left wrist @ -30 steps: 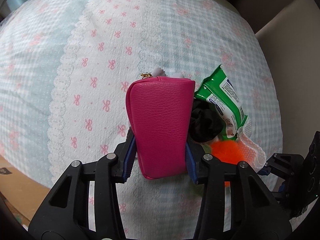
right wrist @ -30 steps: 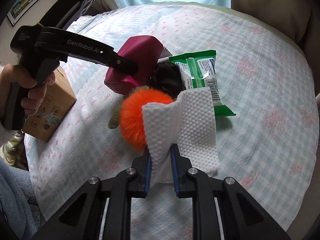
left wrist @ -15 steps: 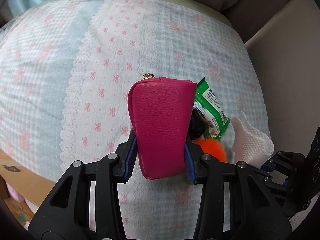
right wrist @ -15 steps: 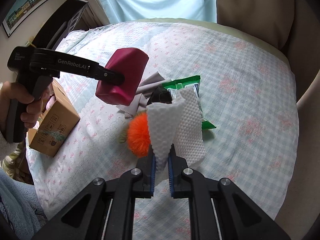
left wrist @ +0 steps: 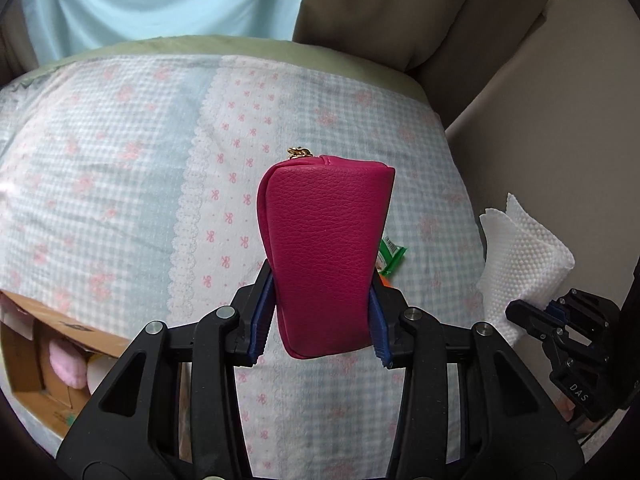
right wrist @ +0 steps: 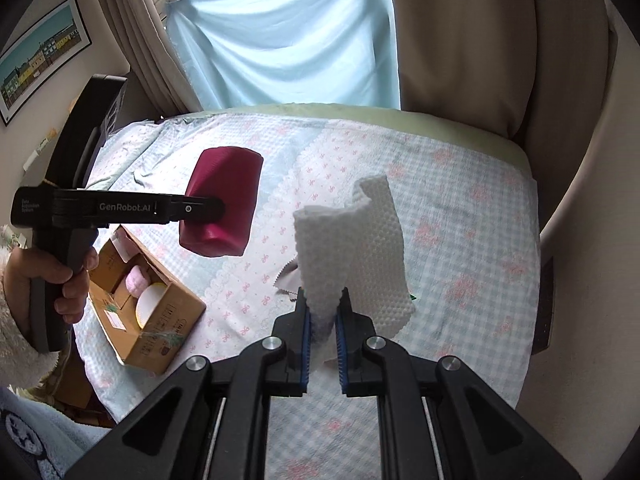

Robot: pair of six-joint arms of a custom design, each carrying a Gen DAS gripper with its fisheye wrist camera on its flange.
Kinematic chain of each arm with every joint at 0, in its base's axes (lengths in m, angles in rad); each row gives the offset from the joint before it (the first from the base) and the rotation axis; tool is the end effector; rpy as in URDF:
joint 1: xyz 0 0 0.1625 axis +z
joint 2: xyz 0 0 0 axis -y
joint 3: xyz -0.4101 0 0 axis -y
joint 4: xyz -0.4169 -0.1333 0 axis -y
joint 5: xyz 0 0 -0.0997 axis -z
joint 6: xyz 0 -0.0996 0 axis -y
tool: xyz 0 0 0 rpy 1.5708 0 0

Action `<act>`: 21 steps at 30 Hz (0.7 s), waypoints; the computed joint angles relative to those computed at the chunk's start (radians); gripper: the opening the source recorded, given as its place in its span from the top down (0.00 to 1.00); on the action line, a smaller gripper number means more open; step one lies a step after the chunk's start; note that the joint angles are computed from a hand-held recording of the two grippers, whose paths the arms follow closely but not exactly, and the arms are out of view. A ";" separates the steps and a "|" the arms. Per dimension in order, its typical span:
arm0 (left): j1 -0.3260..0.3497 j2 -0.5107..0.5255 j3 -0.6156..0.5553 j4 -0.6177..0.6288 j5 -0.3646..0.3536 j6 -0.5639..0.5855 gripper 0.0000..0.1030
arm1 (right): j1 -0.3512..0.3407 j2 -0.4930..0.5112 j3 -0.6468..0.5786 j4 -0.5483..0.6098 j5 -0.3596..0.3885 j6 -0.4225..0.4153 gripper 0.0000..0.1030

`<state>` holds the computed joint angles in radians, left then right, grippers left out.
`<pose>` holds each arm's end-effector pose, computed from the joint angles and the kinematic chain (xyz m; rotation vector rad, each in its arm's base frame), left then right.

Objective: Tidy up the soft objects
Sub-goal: 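Carry the white cloth and magenta pouch into the box and release both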

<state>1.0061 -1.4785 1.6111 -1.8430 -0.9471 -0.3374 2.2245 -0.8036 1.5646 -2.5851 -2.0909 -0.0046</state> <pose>-0.1385 -0.5764 0.4495 0.2357 2.5796 -0.5269 0.4951 -0.5085 0.1115 0.7791 -2.5613 0.5499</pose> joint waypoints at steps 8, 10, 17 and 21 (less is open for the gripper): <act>-0.106 -0.134 -0.055 0.169 0.052 -0.061 0.64 | 0.121 0.063 -0.172 0.134 -0.030 0.085 0.90; -0.128 -0.168 -0.071 0.223 0.076 -0.076 0.63 | 0.146 0.092 -0.220 0.149 -0.025 0.099 0.90; -0.169 -0.276 -0.140 0.396 0.136 -0.110 0.63 | 0.230 0.225 -0.393 0.193 -0.013 0.166 0.90; -0.159 -0.319 -0.191 0.482 0.149 -0.088 0.63 | 0.275 0.327 -0.516 0.249 -0.017 0.238 0.90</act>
